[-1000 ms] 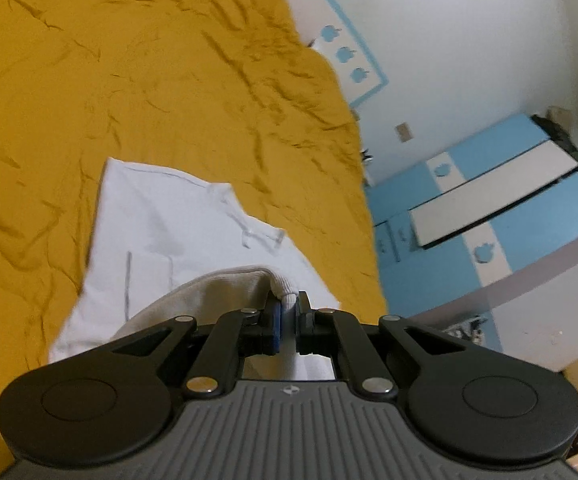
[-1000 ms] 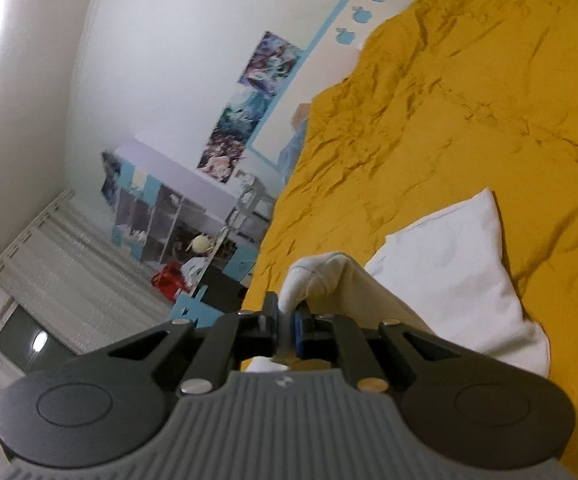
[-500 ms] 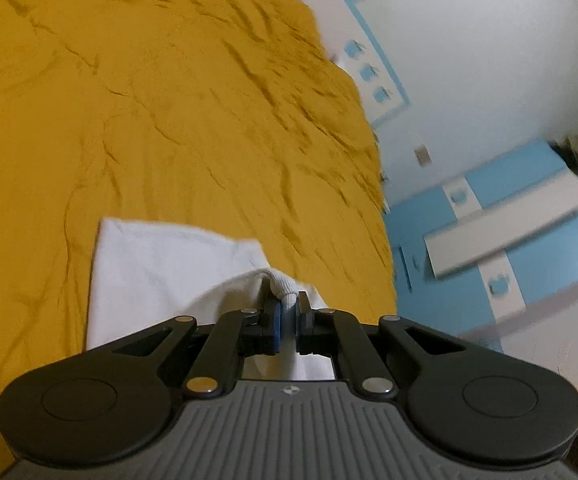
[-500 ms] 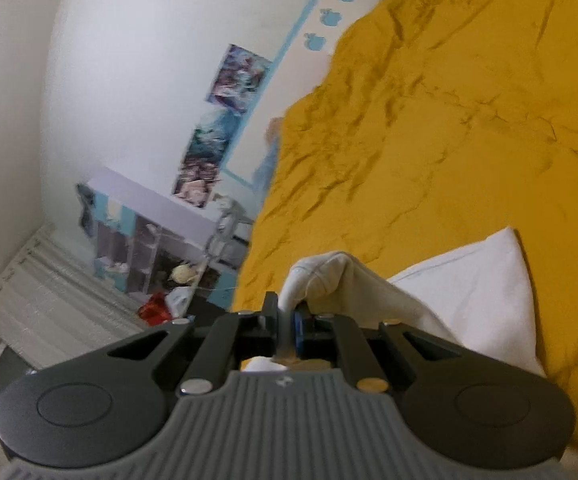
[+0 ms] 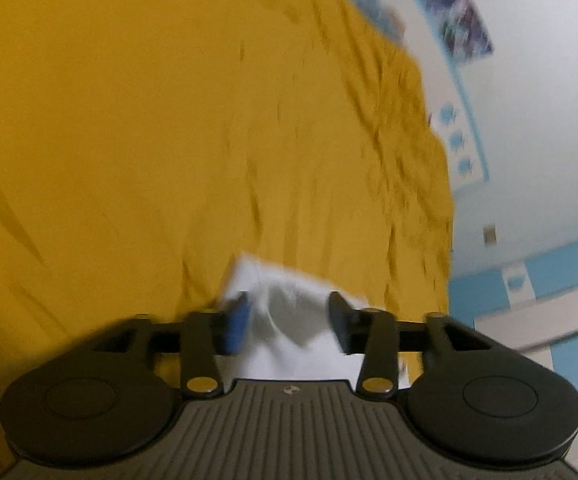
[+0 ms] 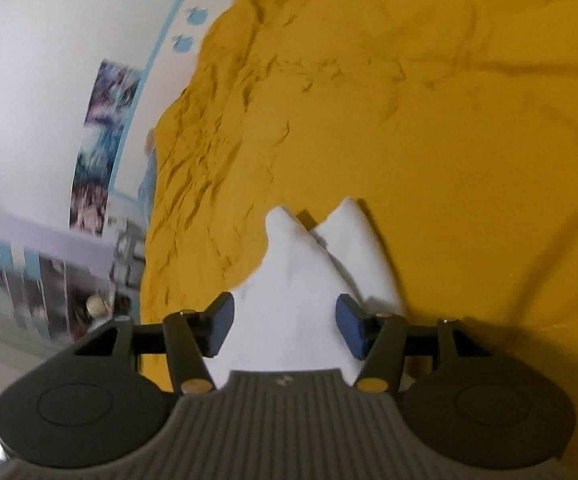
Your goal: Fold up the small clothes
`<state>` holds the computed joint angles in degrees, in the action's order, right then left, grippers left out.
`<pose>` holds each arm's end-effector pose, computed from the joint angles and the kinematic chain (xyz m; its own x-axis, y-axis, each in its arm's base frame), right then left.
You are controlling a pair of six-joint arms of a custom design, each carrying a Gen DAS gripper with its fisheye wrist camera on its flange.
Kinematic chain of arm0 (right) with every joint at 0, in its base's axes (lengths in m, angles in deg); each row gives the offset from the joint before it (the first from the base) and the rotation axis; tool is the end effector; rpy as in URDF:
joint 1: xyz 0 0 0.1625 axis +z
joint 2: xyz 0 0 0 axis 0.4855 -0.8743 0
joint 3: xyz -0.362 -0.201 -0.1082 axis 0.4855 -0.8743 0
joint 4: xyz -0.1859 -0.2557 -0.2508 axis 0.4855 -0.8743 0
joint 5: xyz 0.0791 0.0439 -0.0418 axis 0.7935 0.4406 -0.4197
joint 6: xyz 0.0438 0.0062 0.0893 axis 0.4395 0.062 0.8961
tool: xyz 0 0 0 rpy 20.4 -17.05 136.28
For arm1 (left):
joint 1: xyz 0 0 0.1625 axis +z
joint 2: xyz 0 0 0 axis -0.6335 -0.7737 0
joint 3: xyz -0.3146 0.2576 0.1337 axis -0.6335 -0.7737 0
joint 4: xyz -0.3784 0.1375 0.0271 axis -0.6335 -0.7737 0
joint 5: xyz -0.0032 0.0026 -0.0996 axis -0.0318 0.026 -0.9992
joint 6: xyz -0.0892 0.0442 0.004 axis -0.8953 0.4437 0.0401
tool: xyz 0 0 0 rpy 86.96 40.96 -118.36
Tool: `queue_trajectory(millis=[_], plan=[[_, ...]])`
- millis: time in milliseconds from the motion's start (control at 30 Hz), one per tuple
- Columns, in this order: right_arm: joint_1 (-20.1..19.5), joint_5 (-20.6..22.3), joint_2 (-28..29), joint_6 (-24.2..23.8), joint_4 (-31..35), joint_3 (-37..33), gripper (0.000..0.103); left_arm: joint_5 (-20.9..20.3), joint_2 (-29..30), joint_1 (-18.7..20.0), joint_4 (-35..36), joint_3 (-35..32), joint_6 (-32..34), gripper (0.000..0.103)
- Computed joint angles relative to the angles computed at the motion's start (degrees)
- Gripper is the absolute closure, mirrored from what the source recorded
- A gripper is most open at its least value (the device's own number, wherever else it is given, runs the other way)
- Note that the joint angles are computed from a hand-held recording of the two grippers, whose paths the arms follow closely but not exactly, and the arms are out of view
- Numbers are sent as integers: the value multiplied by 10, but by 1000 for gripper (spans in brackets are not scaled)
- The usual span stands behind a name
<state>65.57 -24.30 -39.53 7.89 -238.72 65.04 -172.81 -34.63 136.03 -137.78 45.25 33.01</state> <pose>0.1611 -0.6625 0.0264 -0.8681 0.3895 -0.3077 0.4567 0.3839 -0.8025 0.2134 -0.7571 0.4472 -0.9754 -0.1523 0.1593 -0.2189 0.7528 -0.6209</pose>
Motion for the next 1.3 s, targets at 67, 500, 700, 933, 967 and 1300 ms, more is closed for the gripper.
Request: queue_trajectory(millis=[67,500,700,933,967,1300], plan=[[3,-1,-16,-31,-17,37,47,55,-18,-9,-96,35,-11,50],[27,34,-30,9,-211,269,41,39,-244,-17,-69,302,125,46],[40,48,14,46,-240,265,43,-11,-287,7,-89,395,33,47],[55,-26,61,72,-194,167,52,35,-234,-2,-158,393,-44,48],[51,-25,67,79,-193,157,52,29,-225,-1,-163,386,-50,48],[42,-35,109,144,-205,88,97,21,-179,2,-163,348,-159,93]])
